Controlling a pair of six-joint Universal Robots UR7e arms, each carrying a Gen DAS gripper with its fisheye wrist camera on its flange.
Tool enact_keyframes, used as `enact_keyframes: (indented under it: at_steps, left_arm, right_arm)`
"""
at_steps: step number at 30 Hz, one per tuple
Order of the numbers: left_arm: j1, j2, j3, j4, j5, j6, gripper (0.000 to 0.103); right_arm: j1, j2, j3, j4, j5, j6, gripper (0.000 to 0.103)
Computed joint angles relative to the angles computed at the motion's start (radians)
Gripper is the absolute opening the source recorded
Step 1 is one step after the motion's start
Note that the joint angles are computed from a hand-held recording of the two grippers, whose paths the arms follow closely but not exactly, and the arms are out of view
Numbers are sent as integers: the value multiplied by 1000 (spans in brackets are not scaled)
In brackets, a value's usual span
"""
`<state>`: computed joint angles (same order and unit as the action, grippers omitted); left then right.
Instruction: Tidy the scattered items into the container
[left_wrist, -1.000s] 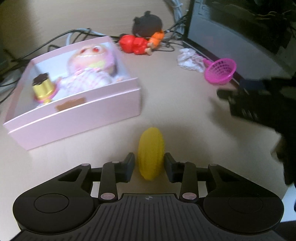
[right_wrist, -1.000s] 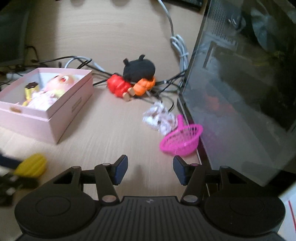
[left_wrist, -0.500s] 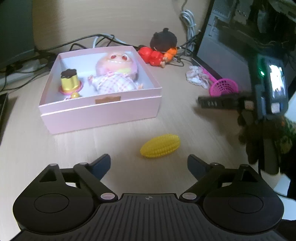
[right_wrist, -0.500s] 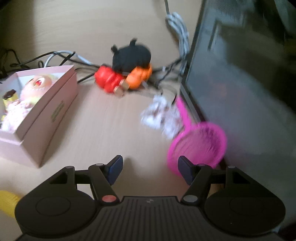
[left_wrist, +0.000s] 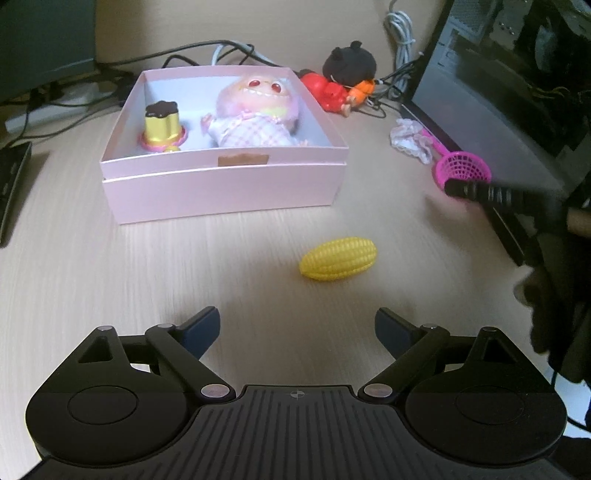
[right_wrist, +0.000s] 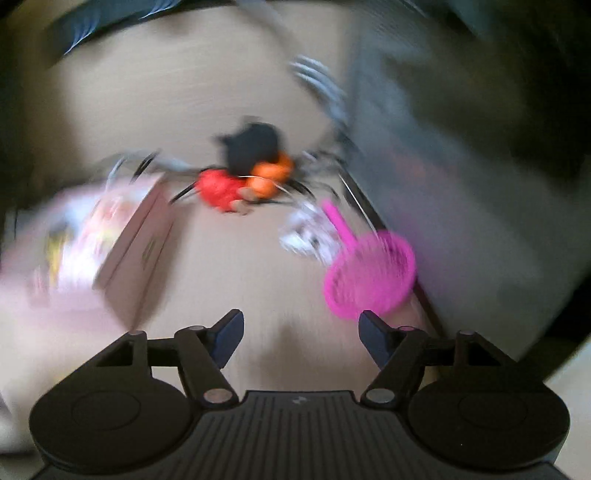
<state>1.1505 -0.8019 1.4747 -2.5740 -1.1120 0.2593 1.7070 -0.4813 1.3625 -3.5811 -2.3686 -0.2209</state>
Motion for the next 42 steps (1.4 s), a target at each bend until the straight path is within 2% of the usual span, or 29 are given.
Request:
enact_keyframes:
  at_steps: [1, 2, 3, 6, 9, 14, 16, 18, 20, 21, 22, 24, 25, 27, 28, 29, 33, 34, 36, 37, 38, 40, 42]
  left_arm:
    - [0, -4, 5, -4, 1, 2, 95]
    - [0, -8, 8, -5, 4, 1, 95]
    - [0, -10, 10, -5, 11, -1, 95]
    - [1, -19, 17, -7, 34, -6, 95]
    - [3, -29, 18, -4, 55, -13, 95]
    - [7, -38, 13, -2, 82, -16, 95]
    - [11, -39, 8, 2, 91, -18, 95]
    - [15, -39, -2, 11, 99, -21, 95]
    - [21, -38, -15, 26, 106, -28, 95]
    - [24, -35, -24, 35, 105, -34, 95]
    - [27, -32, -34, 45, 105, -41, 95]
    - [31, -22, -54, 63, 102, -49, 95]
    - [32, -18, -59, 65, 100, -47, 95]
    - [32, -10, -71, 72, 89, -40, 95]
    - [32, -6, -75, 75, 85, -36, 95]
    - [33, -3, -79, 79, 81, -32, 95]
    - [36, 7, -95, 102, 72, -40, 95]
    - [36, 7, -95, 103, 73, -43, 95]
    - [37, 5, -92, 100, 75, -51, 95]
    - [38, 4, -92, 100, 77, -55, 95]
    - [39, 3, -92, 100, 79, -61, 95]
    - [40, 1, -91, 100, 81, -70, 95]
    - [41, 0, -90, 100, 80, -72, 95]
  right_arm:
    - [-8, -6, 5, 10, 9, 91, 58]
    - [-11, 1, -2, -2, 5, 139, 50]
    - [-11, 18, -22, -29, -10, 164, 49]
    - [-7, 87, -103, -126, -71, 165, 49]
    - [-6, 145, -183, -171, -110, 127, 49]
    - [-22, 203, -301, -116, -167, 170, 49]
    - [-29, 230, -353, -117, -176, 146, 49]
    - [-37, 251, -389, -150, -126, 60, 50]
    - [-49, 202, -303, -117, 50, 17, 50]
    - [-54, 173, -254, -89, 152, -18, 50]
    - [-53, 157, -225, -75, 221, -73, 50]
    - [-41, 149, -197, -72, 281, -187, 52]
    - [-32, 153, -193, -82, 279, -236, 55]
    - [-11, 196, -237, -162, 202, -363, 63]
    - [-2, 232, -284, -219, 152, -453, 74]
    - [1, 266, -338, -262, 116, -540, 79]
    - [-16, 328, -488, -222, 26, -716, 79]
    - [-23, 344, -527, -196, 4, -762, 75]
    - [-35, 366, -575, -169, -24, -846, 54]
    - [-39, 370, -586, -144, -39, -860, 37]
    - [-42, 364, -582, -116, -52, -844, 27]
    - [-44, 335, -542, -76, -69, -753, 19]
    - [-40, 296, -482, -38, -64, -646, 17]
